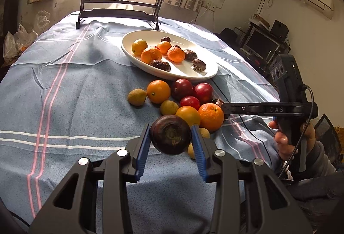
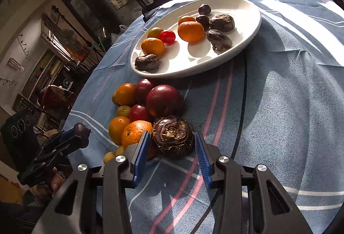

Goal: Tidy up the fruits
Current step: 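Grasp a dark plum with the left tool while the right tool grasps a patterned brown fruit, then lower the dark plum and patterned brown fruit onto the plate and open both tools, then grasp a yellow-green lime with the left tool while the right tool grasps a tangerine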

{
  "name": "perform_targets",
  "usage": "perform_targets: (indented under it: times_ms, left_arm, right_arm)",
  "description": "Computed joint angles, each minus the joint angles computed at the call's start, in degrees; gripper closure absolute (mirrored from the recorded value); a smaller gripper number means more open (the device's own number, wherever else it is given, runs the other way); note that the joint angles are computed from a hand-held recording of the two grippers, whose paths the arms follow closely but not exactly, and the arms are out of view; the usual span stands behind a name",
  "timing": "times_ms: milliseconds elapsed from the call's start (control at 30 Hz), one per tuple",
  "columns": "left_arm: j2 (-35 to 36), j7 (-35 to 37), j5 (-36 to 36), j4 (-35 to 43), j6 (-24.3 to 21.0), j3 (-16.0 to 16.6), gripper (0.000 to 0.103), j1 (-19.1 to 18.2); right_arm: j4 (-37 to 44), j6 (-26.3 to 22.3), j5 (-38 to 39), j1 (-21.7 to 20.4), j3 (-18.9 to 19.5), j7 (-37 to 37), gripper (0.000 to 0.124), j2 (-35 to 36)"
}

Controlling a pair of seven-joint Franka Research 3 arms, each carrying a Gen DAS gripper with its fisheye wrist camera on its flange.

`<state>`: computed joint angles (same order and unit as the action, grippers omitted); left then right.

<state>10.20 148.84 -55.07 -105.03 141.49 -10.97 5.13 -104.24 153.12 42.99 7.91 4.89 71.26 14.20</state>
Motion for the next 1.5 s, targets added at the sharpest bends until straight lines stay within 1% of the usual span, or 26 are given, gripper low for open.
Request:
perform_targets:
  times_ms: [200, 267, 333, 400, 533, 600, 667, 700, 733, 800, 833, 867, 967, 1000, 1067, 1167, 1233, 1267, 1333, 1400, 1433, 1467, 1500]
  left_arm:
    - [1.0, -0.7, 0.9, 2.3, -0.5, -0.1, 0.066, 0.0]
    - [2.3, -1.9, 2.6, 5.0, -1.1, -0.3, 0.066, -0.2]
    - [4.6, -3.8, 5.3, 8.8, -1.1, -0.9, 0.066, -0.8]
    - [7.9, -6.7, 8.9, 13.8, -1.8, -1.7, 0.066, -1.5]
    - [15.5, -13.6, 18.4, 24.6, -2.4, -3.2, 0.066, -4.1]
    - [19.7, -17.2, 23.4, 30.5, -3.5, -3.4, 0.066, -5.9]
    - [24.2, -20.7, 27.9, 36.9, -5.6, -3.5, 0.065, -7.4]
    - [26.5, -22.4, 30.2, 40.3, -7.1, -3.4, 0.065, -8.2]
    - [28.4, -24.5, 32.6, 42.8, -7.4, -2.9, 0.062, -9.1]
    - [30.3, -26.7, 34.4, 45.6, -8.1, -3.6, 0.059, -8.9]
    - [29.9, -26.8, 34.3, 44.8, -7.5, -4.5, 0.056, -7.9]
    - [28.5, -26.2, 33.7, 42.5, -6.2, -5.8, 0.05, -6.6]
    - [21.0, -20.8, 30.6, 30.4, 0.5, -9.1, 0.039, -1.8]
    - [18.4, -18.1, 28.9, 26.5, 1.8, -10.1, 0.038, -0.1]
    - [13.0, -12.5, 25.7, 18.6, 3.9, -10.9, 0.037, 2.4]
    - [6.1, -4.8, 19.8, 9.3, 3.1, -10.6, 0.037, 4.7]
    - [2.4, -0.6, 16.8, 4.2, 2.0, -9.8, 0.037, 5.2]
    - [1.0, 0.8, 16.2, 1.9, 2.2, -9.2, 0.037, 4.8]
    - [-1.2, 2.8, 15.9, -2.0, 3.4, -8.0, 0.037, 3.4]
    - [-1.7, 3.4, 15.8, -4.0, 4.5, -6.9, 0.039, 1.8]
    - [-1.5, 3.0, 15.9, -4.3, 4.8, -6.2, 0.044, 0.9]
    - [-1.0, 2.6, 15.7, -3.9, 4.3, -5.6, 0.048, 0.2]
    - [-0.8, 3.1, 14.1, -3.8, 4.2, -5.1, 0.052, -0.3]
  right_arm:
    - [-4.5, 8.6, 0.1, 1.4, 0.4, -3.2, 0.083, -4.2]
    - [-3.7, 10.3, -1.3, 1.8, -0.4, -1.9, 0.083, -4.4]
    - [-1.6, 10.8, -6.1, 2.4, -2.0, 2.6, 0.083, -3.5]
    - [1.8, 10.7, -11.9, 3.1, -3.7, 7.6, 0.083, -1.6]
    - [11.4, 6.8, -22.4, 3.7, -6.9, 17.4, 0.083, 4.9]
    - [16.2, 4.7, -25.5, 3.4, -7.4, 20.4, 0.082, 8.3]
    - [20.7, 2.2, -27.5, 2.8, -7.3, 21.7, 0.081, 11.3]
    - [22.1, 1.8, -28.8, 3.0, -7.7, 22.8, 0.081, 12.4]
    - [22.7, 2.1, -29.7, 3.1, -7.9, 23.8, 0.075, 13.0]
    - [22.0, 3.2, -30.8, 3.1, -7.9, 25.1, 0.072, 12.6]
    - [20.6, 3.9, -30.6, 2.7, -7.2, 24.5, 0.072, 11.6]
    - [18.7, 4.9, -30.4, 2.5, -6.6, 23.8, 0.072, 10.3]
    - [11.4, 7.6, -30.8, 2.7, -5.7, 21.6, 0.072, 5.5]
    - [8.5, 8.3, -30.1, 2.4, -4.9, 20.3, 0.072, 3.5]
    - [3.2, 9.5, -27.3, 1.7, -3.0, 16.9, 0.072, 0.2]
    - [-3.9, 11.5, -23.4, 1.8, -1.6, 13.2, 0.072, -4.0]
    - [-7.3, 12.9, -23.0, 2.8, -1.8, 13.3, 0.072, -5.8]
    - [-8.4, 13.2, -22.0, 3.0, -1.6, 12.8, 0.072, -6.3]
    - [-10.0, 13.7, -21.5, 3.7, -1.7, 13.1, 0.072, -7.0]
    - [-10.7, 14.1, -22.3, 4.4, -1.9, 13.8, 0.072, -7.2]
    - [-10.7, 14.1, -23.8, 5.0, -2.4, 15.1, 0.072, -7.0]
    - [-10.5, 14.0, -25.6, 5.6, -2.8, 16.7, 0.072, -6.8]
    - [-10.1, 13.9, -26.1, 5.7, -2.9, 17.0, 0.072, -6.4]
